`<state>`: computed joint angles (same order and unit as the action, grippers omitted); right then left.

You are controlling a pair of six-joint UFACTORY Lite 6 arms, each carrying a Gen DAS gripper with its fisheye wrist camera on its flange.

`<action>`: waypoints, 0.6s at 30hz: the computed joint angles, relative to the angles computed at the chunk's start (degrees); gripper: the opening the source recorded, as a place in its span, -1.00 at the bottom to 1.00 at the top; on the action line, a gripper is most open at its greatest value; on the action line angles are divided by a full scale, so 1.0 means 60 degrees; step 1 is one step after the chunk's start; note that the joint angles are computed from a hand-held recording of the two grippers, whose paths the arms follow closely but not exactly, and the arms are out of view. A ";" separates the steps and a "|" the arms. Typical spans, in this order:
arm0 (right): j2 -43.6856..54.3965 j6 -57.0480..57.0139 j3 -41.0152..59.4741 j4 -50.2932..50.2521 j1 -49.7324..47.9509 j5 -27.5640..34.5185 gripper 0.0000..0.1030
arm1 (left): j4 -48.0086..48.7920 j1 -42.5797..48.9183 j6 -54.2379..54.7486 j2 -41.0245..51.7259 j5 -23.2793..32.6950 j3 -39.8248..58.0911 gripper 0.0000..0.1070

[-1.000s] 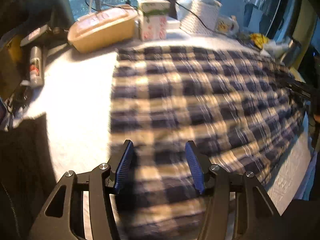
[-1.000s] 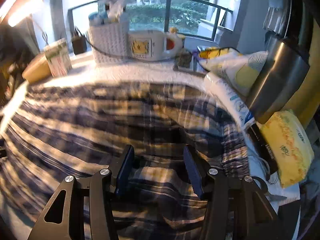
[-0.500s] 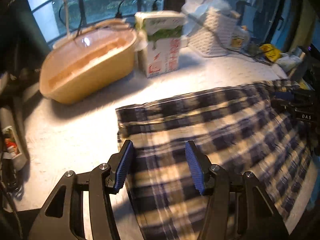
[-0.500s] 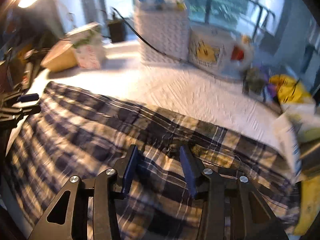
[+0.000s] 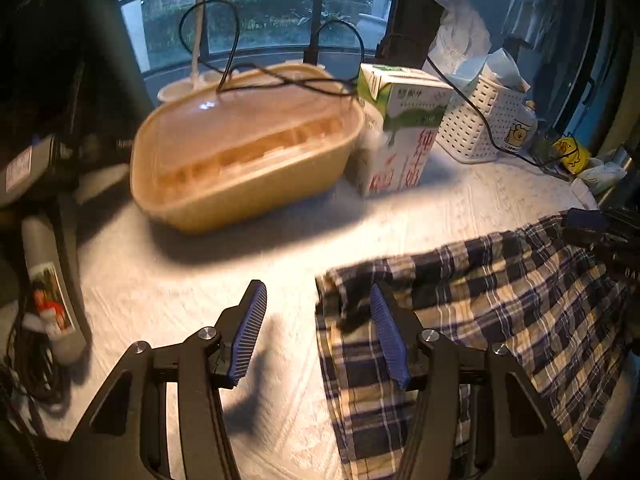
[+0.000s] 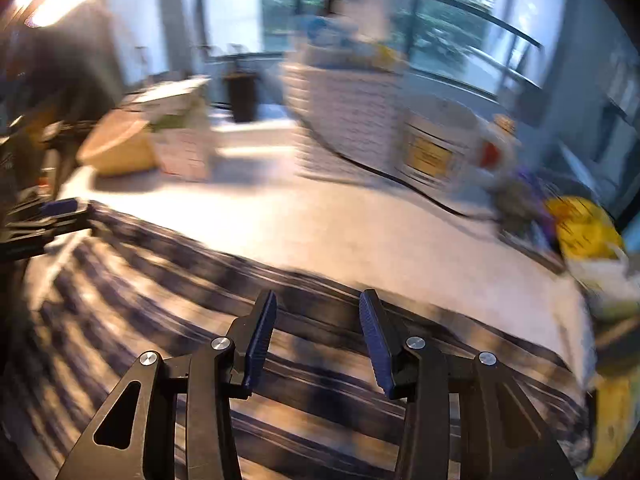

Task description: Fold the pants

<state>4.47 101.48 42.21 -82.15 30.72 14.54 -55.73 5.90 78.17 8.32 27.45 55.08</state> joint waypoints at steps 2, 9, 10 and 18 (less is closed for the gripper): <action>0.1060 0.0165 0.0938 -0.0169 0.0331 -0.0139 -0.12 | 0.0450 -0.0231 -0.0576 0.0307 -0.0185 0.0348 0.02; 0.3781 -0.0611 0.3392 0.0871 0.0629 -0.0393 -0.12 | 0.0803 -0.0055 -0.0900 0.1520 -0.1540 0.0944 -0.02; 0.3839 -0.0799 0.3505 0.1085 0.0670 -0.0409 -0.12 | 0.0752 0.0076 -0.0862 0.1562 -0.1450 0.1023 -0.02; 0.2558 -0.0311 0.2661 0.0664 0.1125 -0.0127 -0.11 | 0.0539 0.1545 -0.0316 0.0287 0.0293 0.0683 -0.02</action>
